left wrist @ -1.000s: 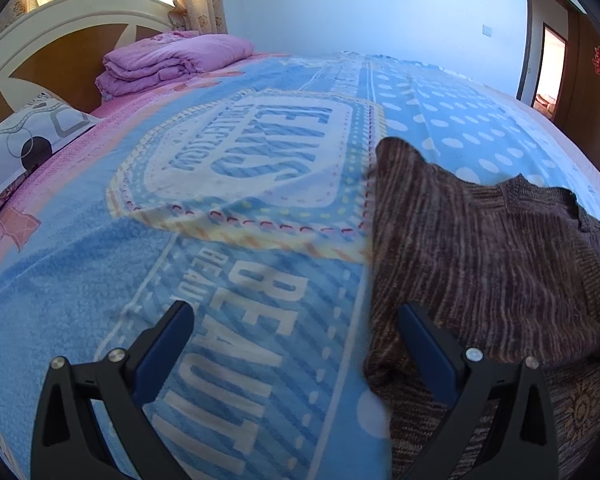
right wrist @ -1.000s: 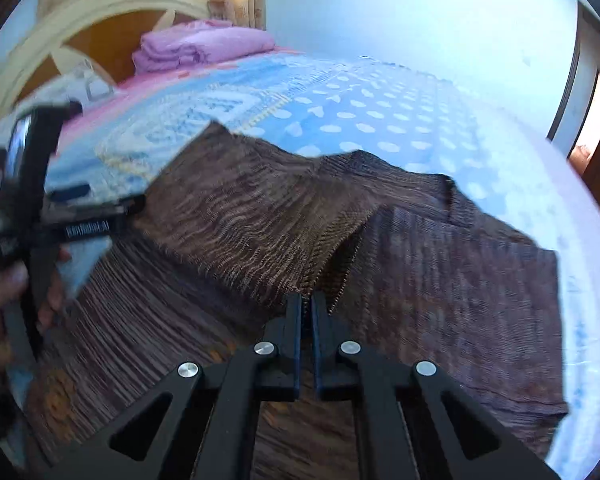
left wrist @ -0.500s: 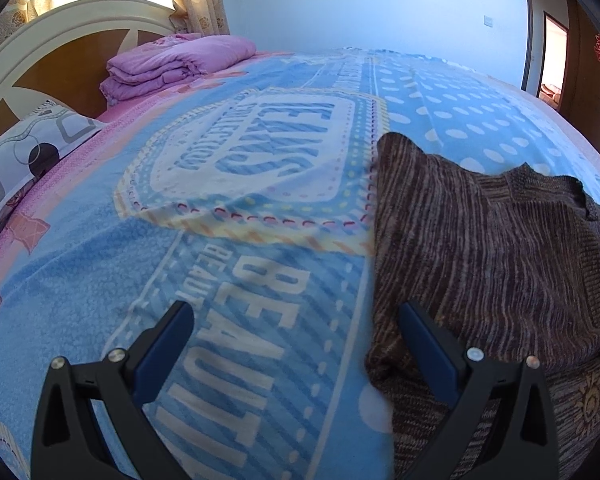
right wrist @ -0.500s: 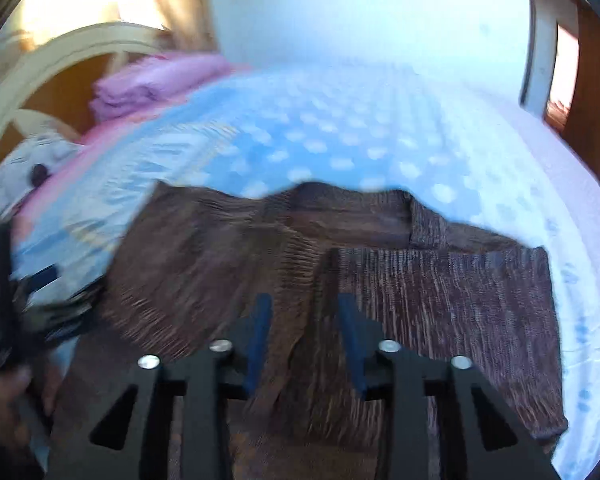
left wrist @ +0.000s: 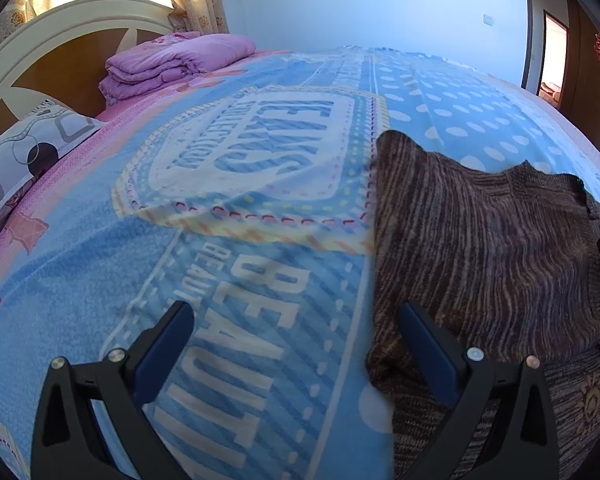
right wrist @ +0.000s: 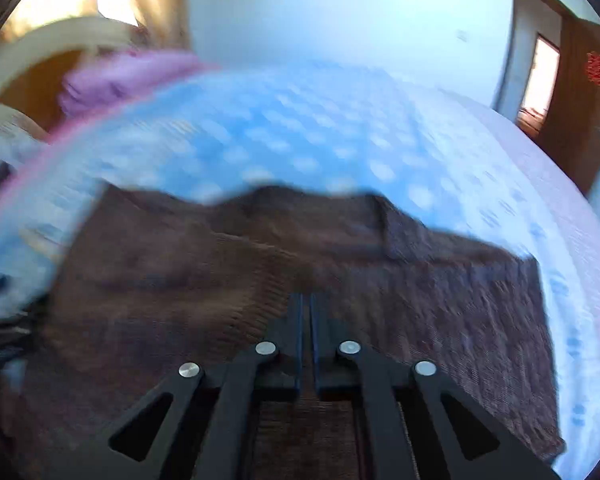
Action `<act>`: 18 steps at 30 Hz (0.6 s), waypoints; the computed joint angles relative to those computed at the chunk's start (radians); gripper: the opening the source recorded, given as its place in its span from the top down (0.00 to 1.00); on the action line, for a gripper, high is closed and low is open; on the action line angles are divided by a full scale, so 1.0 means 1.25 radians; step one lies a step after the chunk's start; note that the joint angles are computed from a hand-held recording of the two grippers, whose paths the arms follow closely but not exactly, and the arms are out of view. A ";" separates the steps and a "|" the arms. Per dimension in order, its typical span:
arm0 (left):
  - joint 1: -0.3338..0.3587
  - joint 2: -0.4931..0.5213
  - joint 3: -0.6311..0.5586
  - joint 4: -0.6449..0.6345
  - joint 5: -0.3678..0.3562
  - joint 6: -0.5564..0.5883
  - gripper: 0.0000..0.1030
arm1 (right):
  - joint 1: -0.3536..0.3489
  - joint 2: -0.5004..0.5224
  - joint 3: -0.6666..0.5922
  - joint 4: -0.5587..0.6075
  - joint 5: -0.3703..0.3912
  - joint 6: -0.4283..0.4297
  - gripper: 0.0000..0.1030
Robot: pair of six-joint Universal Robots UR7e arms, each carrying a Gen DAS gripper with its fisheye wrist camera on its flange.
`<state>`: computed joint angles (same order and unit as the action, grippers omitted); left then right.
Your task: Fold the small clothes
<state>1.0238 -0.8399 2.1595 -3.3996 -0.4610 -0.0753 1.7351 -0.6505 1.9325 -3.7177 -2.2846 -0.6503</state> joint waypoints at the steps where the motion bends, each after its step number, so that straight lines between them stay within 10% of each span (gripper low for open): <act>1: 0.000 0.001 0.000 0.000 0.000 0.000 0.00 | 0.005 0.010 -0.002 -0.026 -0.017 -0.030 0.65; 6: 0.000 0.002 0.000 -0.009 0.000 0.006 0.00 | 0.000 -0.095 0.143 0.009 0.201 0.008 0.56; 18: -0.013 -0.021 0.029 0.003 -0.006 -0.028 0.00 | -0.035 -0.149 0.181 0.131 0.199 0.091 0.66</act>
